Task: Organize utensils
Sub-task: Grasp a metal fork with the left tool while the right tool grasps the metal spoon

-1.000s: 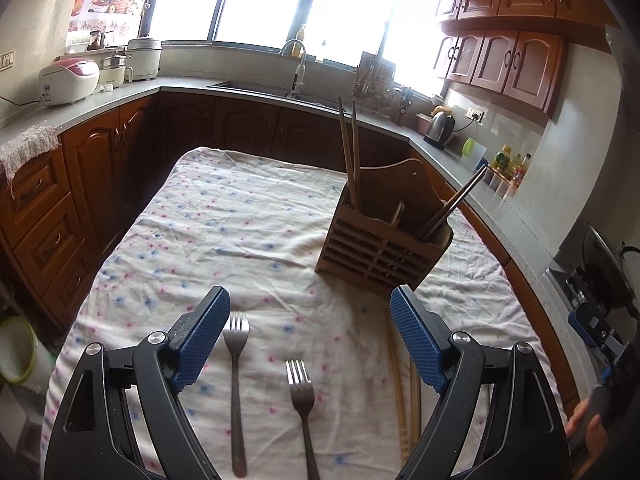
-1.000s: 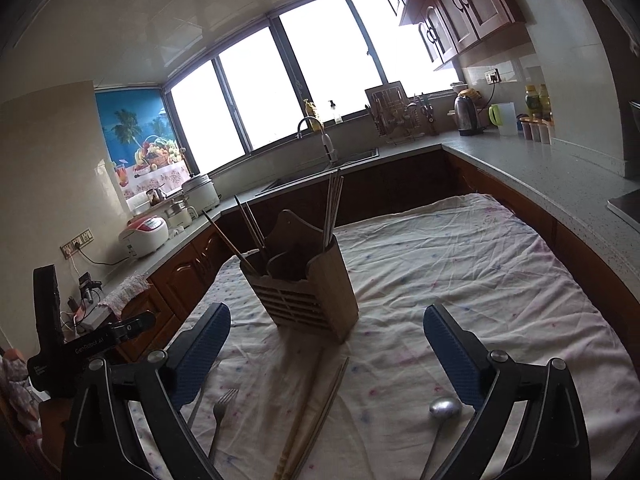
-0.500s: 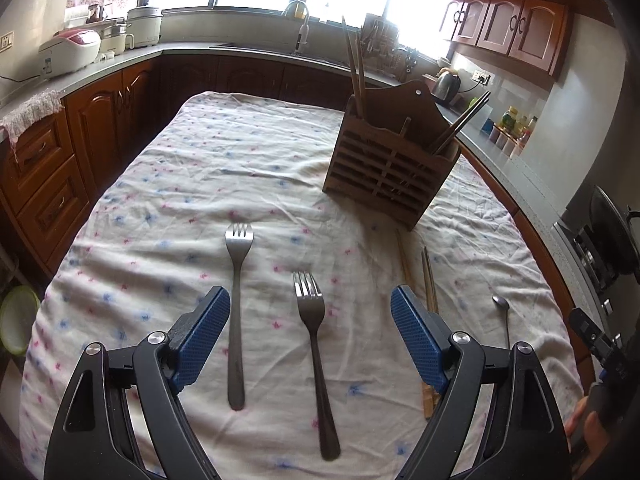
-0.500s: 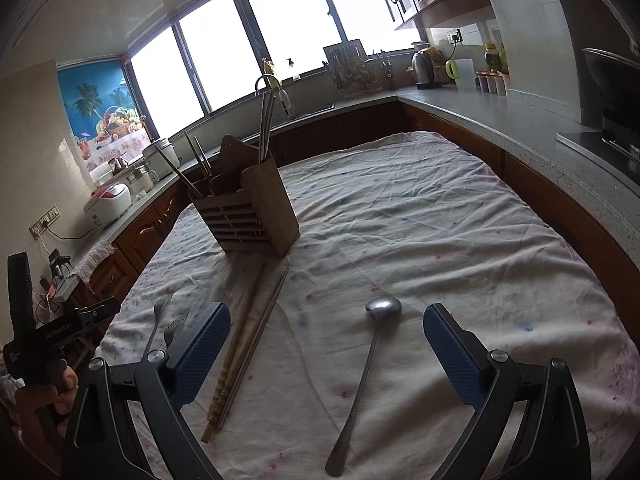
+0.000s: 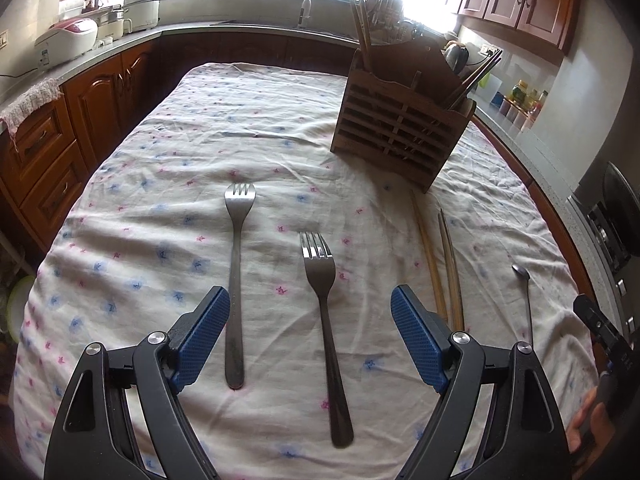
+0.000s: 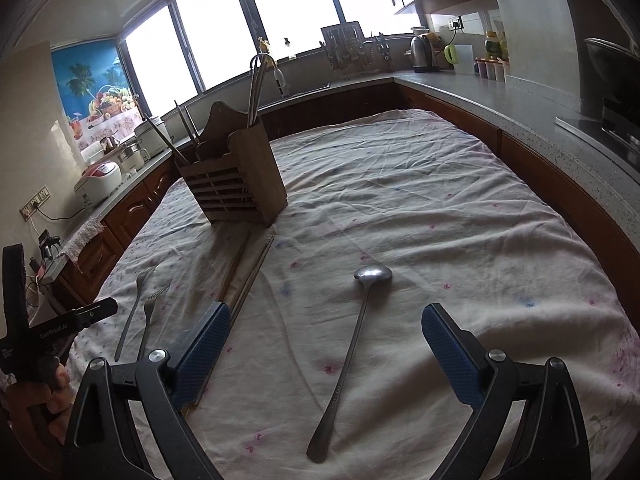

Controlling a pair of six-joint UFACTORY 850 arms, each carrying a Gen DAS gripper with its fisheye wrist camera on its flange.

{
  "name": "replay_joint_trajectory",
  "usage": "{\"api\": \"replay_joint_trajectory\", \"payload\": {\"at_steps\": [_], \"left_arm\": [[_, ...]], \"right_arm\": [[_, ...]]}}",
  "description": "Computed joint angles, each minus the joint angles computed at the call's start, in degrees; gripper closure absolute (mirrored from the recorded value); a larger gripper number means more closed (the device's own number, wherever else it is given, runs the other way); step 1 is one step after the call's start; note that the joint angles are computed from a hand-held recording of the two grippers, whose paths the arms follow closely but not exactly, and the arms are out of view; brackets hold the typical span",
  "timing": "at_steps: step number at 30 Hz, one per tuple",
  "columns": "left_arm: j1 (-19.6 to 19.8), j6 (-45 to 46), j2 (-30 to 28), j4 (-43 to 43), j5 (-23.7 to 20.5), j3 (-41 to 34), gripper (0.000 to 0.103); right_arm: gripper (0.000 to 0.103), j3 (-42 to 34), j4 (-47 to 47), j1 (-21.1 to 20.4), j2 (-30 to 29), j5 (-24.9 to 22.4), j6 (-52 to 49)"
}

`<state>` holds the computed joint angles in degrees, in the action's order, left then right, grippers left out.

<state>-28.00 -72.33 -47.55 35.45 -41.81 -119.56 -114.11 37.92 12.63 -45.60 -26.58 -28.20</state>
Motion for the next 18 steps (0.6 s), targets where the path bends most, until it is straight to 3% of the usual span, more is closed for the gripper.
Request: {"api": "replay_joint_trajectory", "payload": {"at_steps": [6,13,18], "left_arm": [[0.6,5.3,-3.4,-3.9,-2.5,-5.0,0.019],[1.6,10.2,-7.1,-7.7,-4.4,-10.6,0.019],[2.5,15.2,-10.3,-12.3,-6.1,-15.7,0.028]], "right_arm": [[0.018,-5.3,-5.9,0.0,-3.3,-3.3,6.0],[0.035,-16.8,-15.2,0.3,-10.6,-10.1,14.4],[0.049,-25.4,-19.2,0.3,-16.1,-15.2,19.1]]}}
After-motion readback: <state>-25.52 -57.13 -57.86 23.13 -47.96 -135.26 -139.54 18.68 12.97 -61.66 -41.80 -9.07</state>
